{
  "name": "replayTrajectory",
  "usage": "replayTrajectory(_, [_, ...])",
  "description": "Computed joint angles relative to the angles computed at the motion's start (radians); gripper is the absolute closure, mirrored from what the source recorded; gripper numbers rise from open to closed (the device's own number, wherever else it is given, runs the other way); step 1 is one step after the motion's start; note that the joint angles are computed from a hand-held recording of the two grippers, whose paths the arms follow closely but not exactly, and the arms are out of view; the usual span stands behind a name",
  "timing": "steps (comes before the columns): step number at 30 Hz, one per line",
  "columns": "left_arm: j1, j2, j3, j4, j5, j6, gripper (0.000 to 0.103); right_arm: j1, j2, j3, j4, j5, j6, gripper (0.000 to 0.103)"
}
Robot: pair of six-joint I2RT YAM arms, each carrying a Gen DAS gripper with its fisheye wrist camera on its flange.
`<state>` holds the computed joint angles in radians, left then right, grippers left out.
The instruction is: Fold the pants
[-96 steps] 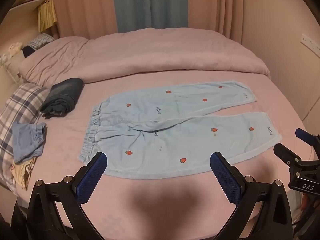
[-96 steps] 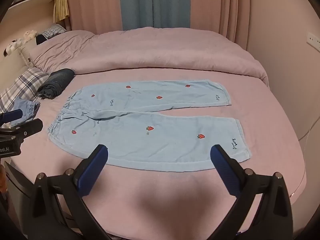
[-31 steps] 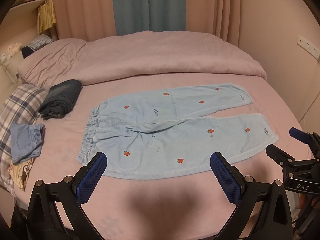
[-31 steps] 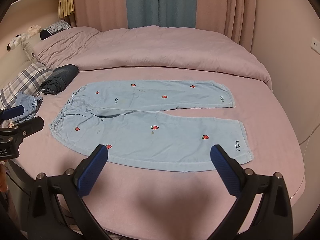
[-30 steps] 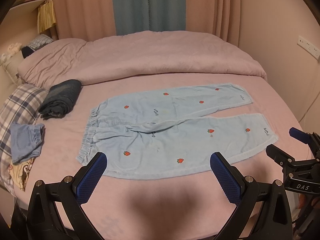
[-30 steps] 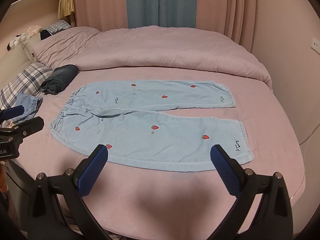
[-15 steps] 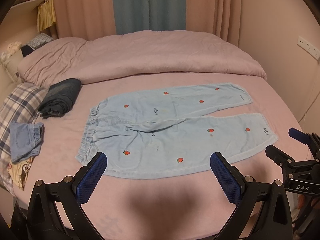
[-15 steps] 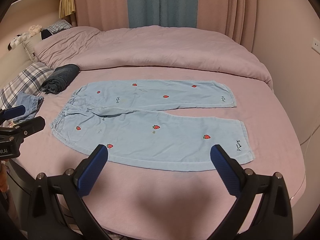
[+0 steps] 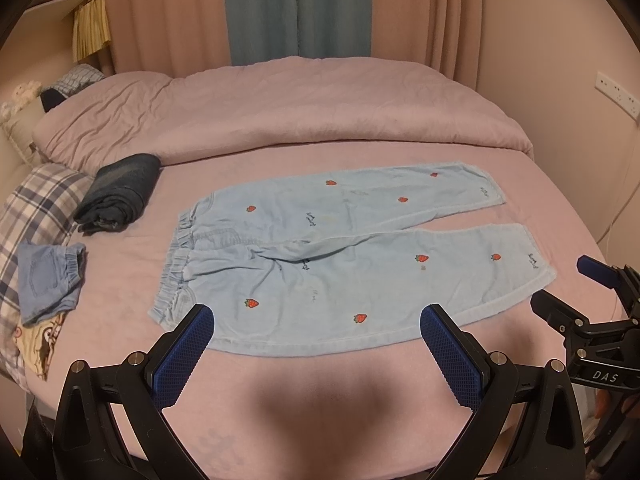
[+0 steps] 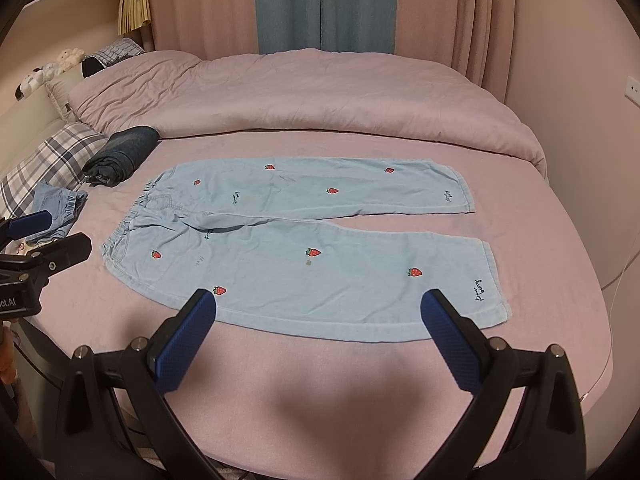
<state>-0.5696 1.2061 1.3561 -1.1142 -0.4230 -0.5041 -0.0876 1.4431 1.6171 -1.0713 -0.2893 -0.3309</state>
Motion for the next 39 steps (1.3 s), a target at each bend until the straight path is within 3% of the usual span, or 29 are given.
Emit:
replayTrajectory(2, [0.019, -0.012, -0.019, 0.025, 0.034, 0.015, 0.001, 0.001, -0.001, -0.007, 0.006, 0.001, 0.000, 0.000])
replayTrajectory(6, [0.144, -0.045, -0.107, 0.139, 0.227, 0.070, 0.001, 0.006, 0.007, -0.024, 0.022, 0.002, 0.001, 0.000])
replayTrajectory(10, [0.335, -0.045, -0.250, 0.282, 0.505, 0.197, 0.001, 0.016, 0.020, -0.083, 0.075, -0.051, -0.046, 0.000])
replayTrajectory(11, [0.365, -0.034, -0.269, 0.290, 0.535, 0.221, 0.001, 0.025, 0.025, -0.101, 0.087, -0.054, -0.067, 0.000])
replayTrajectory(14, [0.419, -0.019, -0.348, 0.305, 0.474, 0.302, 0.001, 0.073, 0.037, -0.182, 0.134, -0.017, -0.132, 0.000])
replayTrajectory(15, [0.428, -0.036, -0.399, 0.339, 0.411, 0.350, 0.001, 0.091, 0.038, -0.217, 0.158, 0.003, -0.151, 0.000])
replayTrajectory(17, [0.455, -0.073, -0.472, 0.397, 0.375, 0.437, 0.001, 0.112, 0.039, -0.272, 0.204, 0.022, -0.189, 0.001])
replayTrajectory(22, [0.601, -0.136, -0.611, 0.502, 0.406, 0.739, 0.004, 0.141, 0.057, -0.357, 0.285, 0.051, -0.340, 0.004])
replayTrajectory(26, [0.696, -0.079, -0.642, 0.571, 0.415, 0.890, 0.019, 0.156, 0.111, -0.384, 0.322, 0.071, -0.447, 0.025])
replayTrajectory(29, [0.727, -0.006, -0.646, 0.636, 0.408, 0.984, 0.027, 0.178, 0.159, -0.387, 0.367, 0.113, -0.466, 0.034])
replayTrajectory(33, [0.744, 0.062, -0.635, 0.662, 0.455, 1.072, 0.027, 0.201, 0.206, -0.366, 0.411, 0.091, -0.457, 0.043])
replayTrajectory(35, [0.769, 0.077, -0.586, 0.598, 0.488, 1.116, 0.028, 0.212, 0.225, -0.347, 0.416, 0.093, -0.446, 0.058])
replayTrajectory(39, [0.816, 0.062, -0.567, 0.542, 0.517, 1.191, 0.028, 0.210, 0.260, -0.288, 0.368, 0.069, -0.423, 0.068])
